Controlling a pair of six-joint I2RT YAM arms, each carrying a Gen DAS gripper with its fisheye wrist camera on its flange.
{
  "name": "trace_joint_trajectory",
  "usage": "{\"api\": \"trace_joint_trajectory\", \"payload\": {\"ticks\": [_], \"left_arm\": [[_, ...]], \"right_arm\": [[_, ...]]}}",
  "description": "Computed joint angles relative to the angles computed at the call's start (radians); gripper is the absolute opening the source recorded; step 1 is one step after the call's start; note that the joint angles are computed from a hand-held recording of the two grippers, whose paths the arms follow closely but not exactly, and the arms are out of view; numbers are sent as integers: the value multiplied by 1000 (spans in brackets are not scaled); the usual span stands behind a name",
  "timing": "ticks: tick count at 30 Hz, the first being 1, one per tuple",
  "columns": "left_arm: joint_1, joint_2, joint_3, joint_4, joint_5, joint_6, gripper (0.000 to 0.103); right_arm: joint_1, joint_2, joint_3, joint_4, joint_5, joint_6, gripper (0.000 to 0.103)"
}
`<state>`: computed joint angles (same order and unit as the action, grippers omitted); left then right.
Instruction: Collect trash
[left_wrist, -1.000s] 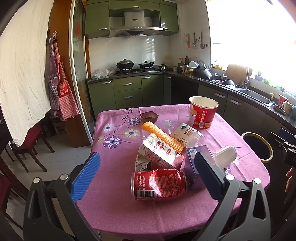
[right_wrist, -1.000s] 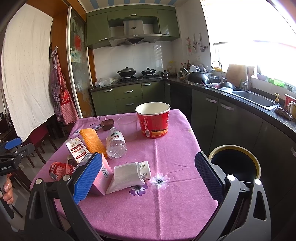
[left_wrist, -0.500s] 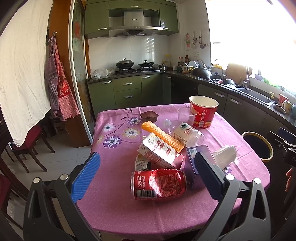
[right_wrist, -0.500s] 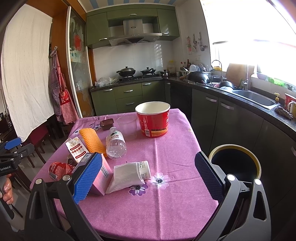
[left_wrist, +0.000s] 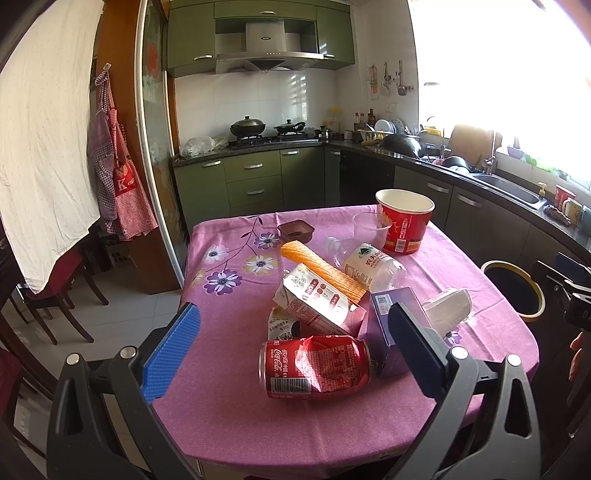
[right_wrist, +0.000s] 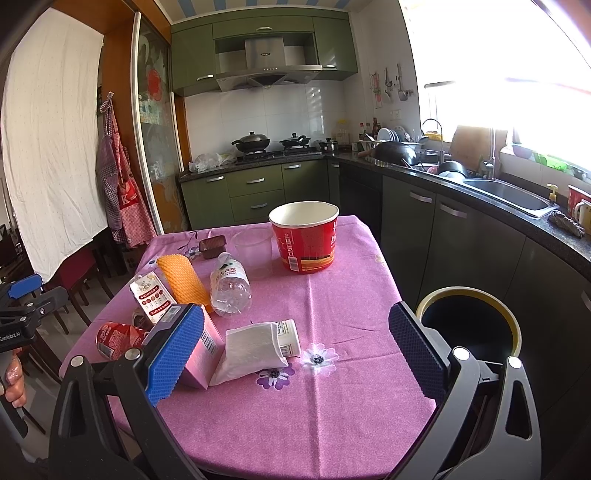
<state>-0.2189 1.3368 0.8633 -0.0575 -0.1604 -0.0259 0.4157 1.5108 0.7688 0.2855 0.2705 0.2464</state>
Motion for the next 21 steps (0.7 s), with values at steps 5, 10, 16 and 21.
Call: {"api": "trace_joint_trajectory", "payload": {"ticks": [5, 10, 16, 21], "left_arm": [[-1, 2, 2, -3, 1, -1, 97], [0, 4, 2, -2, 1, 1, 97], [-4, 7, 8, -6, -3, -1, 97], [-4, 4, 4, -5, 0, 1, 97]], "right_arm": [[-1, -1, 0, 0, 0, 0, 99], [-1, -1, 0, -1, -2, 0, 99], [-1, -1, 1, -3, 0, 0, 99], [-4, 1, 1, -1, -1, -1, 99]]}}
